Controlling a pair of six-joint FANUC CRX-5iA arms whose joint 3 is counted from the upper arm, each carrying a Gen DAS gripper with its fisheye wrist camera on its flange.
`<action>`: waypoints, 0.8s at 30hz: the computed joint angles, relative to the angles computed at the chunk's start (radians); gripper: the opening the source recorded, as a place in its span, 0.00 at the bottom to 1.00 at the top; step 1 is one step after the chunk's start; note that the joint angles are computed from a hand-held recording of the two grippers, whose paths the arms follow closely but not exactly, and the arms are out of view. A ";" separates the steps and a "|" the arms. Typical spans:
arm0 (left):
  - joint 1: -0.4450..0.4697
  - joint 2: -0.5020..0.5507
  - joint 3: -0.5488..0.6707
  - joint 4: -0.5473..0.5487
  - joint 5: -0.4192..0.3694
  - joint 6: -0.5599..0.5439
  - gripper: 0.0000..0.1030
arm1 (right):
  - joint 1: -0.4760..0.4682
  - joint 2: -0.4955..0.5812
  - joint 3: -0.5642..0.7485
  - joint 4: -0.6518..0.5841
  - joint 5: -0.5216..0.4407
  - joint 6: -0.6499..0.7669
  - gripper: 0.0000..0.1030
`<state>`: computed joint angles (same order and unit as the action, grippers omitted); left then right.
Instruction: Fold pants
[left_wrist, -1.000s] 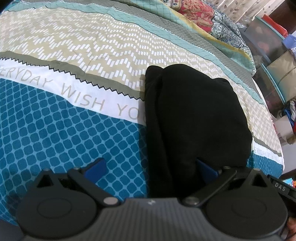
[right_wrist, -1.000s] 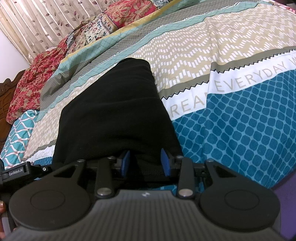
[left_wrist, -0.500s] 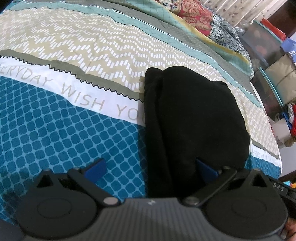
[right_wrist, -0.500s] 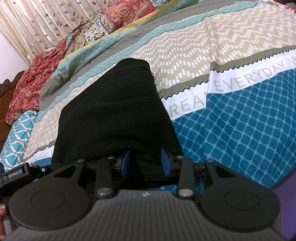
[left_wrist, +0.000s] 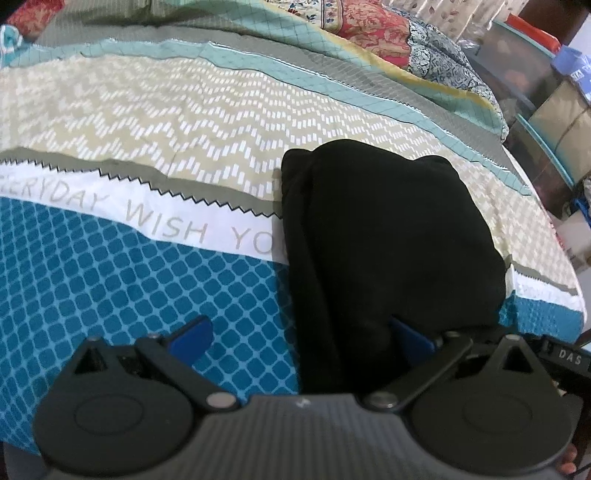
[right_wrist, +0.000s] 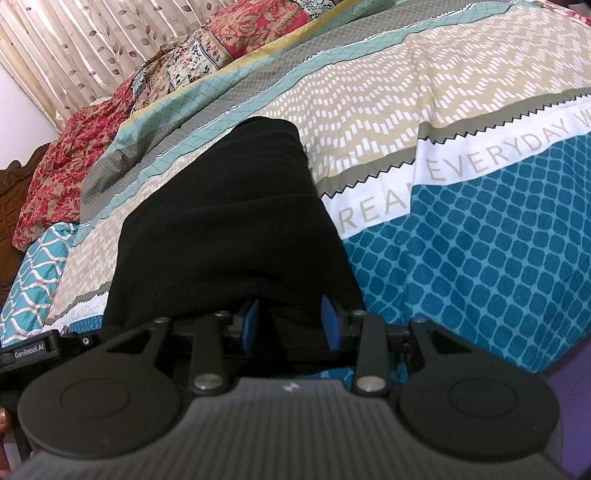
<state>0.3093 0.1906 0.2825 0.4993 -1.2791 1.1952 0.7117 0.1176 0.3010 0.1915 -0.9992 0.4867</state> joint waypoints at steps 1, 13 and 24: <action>-0.002 -0.001 0.004 -0.008 0.000 0.004 1.00 | 0.008 -0.003 -0.006 0.015 0.003 -0.012 0.41; -0.045 -0.041 0.036 -0.130 0.048 -0.038 1.00 | 0.087 -0.088 -0.191 0.423 0.150 -0.225 0.54; -0.046 -0.036 0.038 -0.133 0.046 -0.036 1.00 | 0.098 -0.030 -0.143 0.438 0.111 -0.131 0.41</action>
<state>0.2634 0.1546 0.3209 0.3659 -1.2331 1.1594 0.8101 0.0880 0.1580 0.6295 -0.8878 0.3556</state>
